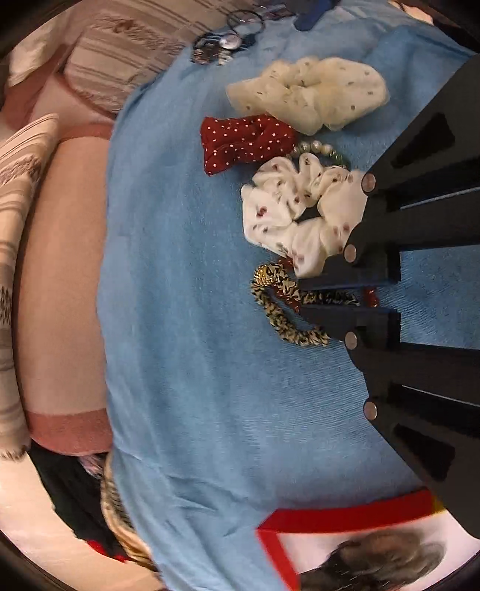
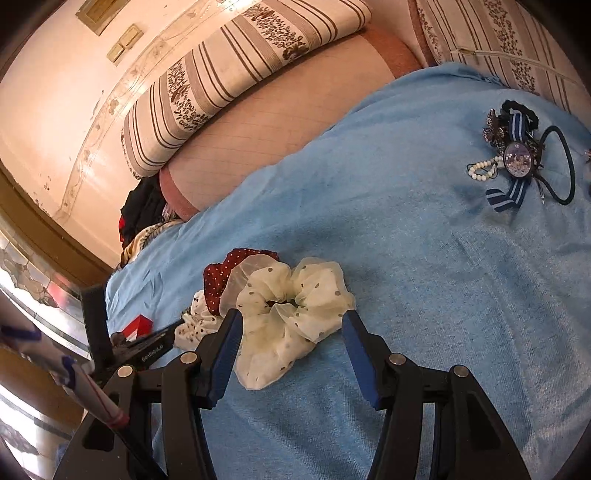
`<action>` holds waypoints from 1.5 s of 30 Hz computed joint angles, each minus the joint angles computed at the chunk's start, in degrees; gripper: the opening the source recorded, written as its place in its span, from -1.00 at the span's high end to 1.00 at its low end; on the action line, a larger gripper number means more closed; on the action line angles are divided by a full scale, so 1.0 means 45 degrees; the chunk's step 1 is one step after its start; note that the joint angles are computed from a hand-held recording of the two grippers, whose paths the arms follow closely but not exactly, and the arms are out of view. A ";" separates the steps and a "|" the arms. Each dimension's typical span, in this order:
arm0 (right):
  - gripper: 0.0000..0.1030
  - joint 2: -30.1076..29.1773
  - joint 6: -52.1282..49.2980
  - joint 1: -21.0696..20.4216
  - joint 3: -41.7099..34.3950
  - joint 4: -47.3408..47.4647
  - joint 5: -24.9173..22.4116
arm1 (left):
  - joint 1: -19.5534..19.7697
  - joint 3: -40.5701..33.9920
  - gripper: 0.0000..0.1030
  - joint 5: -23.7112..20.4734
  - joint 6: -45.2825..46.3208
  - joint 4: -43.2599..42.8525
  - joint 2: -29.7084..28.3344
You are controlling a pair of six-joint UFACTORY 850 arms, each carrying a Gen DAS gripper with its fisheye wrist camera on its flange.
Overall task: Organize jewelry
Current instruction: 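Grasp the leopard-print hair tie with the left tool while the right tool grasps the cream polka-dot scrunchie, then lift both held items and carry them toward the red box lid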
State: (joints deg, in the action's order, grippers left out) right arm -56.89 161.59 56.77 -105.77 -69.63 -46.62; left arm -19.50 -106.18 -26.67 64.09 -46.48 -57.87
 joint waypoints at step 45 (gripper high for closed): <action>0.74 -0.1846 -0.3482 0.0190 -0.3460 0.0458 -0.2872 | 0.1196 0.3557 0.87 -0.2224 0.7254 -0.7726 0.2442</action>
State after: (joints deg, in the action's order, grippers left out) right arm -65.20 145.92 57.63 -121.34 -67.57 -59.55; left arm -14.12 -90.18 -36.68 96.74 -81.25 -46.89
